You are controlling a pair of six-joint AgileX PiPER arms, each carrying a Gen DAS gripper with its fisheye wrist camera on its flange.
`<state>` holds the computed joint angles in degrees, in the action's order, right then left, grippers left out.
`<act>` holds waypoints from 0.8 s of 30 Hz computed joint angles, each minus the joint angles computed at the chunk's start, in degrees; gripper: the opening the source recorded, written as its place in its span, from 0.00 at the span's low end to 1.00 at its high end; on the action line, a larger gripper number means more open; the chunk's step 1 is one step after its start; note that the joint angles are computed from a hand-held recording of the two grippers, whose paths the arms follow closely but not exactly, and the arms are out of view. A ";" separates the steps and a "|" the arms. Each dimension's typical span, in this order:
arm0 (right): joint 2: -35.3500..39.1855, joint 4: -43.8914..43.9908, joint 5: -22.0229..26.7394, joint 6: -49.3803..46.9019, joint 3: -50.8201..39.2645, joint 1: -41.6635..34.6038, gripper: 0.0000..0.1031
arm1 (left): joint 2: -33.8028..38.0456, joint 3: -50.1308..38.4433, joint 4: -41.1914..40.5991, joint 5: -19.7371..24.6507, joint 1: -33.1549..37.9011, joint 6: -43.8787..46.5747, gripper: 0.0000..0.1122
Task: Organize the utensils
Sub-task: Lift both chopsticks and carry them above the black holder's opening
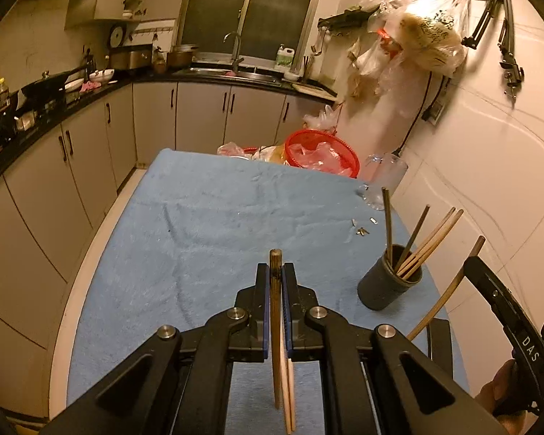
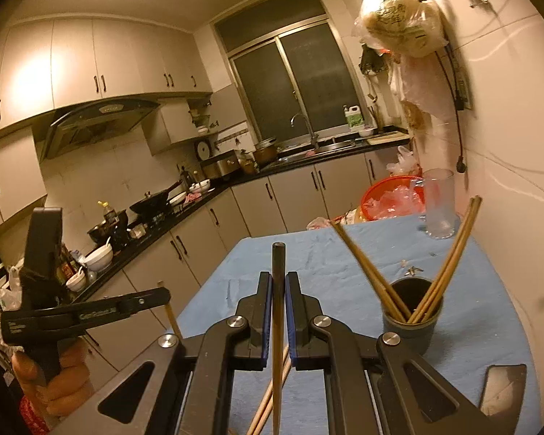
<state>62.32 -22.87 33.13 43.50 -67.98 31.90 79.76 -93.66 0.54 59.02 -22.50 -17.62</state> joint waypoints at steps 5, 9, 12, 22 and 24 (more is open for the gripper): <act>-2.02 1.95 -0.14 -1.79 0.49 -2.58 0.08 | 1.33 -1.86 1.19 -0.01 -1.32 -0.58 0.06; -3.52 3.66 -0.28 -3.62 0.82 -5.25 0.08 | 2.00 -4.71 1.28 1.68 -2.67 -0.74 0.06; -4.83 9.14 -0.68 -8.79 0.96 -9.68 0.08 | 2.94 -7.36 2.45 2.97 -4.43 -1.31 0.06; -7.64 25.66 -0.36 -24.50 -0.30 -24.40 0.08 | 8.02 -18.82 1.77 7.70 -9.42 -1.26 0.06; -7.95 30.90 -0.06 -29.36 -0.61 -28.34 0.08 | 9.50 -22.03 1.95 8.96 -10.52 -1.45 0.06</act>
